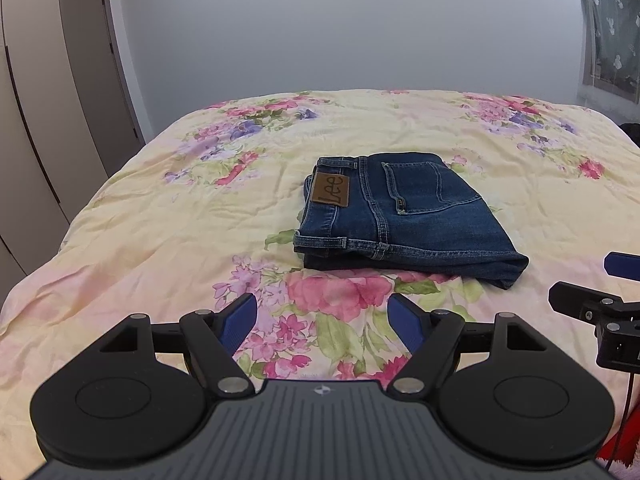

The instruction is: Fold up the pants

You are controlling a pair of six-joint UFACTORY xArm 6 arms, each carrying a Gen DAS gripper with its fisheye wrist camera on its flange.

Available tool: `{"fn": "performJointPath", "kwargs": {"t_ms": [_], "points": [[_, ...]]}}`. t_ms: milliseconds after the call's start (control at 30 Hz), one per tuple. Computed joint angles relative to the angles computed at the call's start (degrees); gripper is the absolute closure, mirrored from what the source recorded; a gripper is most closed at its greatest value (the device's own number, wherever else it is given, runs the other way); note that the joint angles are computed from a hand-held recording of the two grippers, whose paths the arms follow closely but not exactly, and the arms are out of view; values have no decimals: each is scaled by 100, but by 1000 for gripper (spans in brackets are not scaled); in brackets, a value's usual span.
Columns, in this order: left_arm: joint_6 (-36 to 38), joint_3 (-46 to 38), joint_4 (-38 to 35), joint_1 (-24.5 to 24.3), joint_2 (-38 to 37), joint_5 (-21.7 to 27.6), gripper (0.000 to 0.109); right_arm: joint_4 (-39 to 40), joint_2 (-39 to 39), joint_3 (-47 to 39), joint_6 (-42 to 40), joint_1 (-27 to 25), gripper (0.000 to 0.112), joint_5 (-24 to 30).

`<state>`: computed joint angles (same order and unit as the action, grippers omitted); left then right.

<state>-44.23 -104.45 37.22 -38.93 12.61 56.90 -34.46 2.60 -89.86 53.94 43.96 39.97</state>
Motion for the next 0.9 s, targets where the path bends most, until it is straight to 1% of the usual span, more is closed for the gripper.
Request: {"fn": "performJointPath", "kwargs": {"t_ms": [200,500,900], "points": [[-21,0,15,-12,-6,23,21,-4,-22,17,-33,16,33,-8],[-64,-17,132,-91,-22,125,21,-162,-95,103,134,24,32,-33],[-17,-16,66,-86,-11,76,21,-303,-161,151,197,74,31,-53]]}}
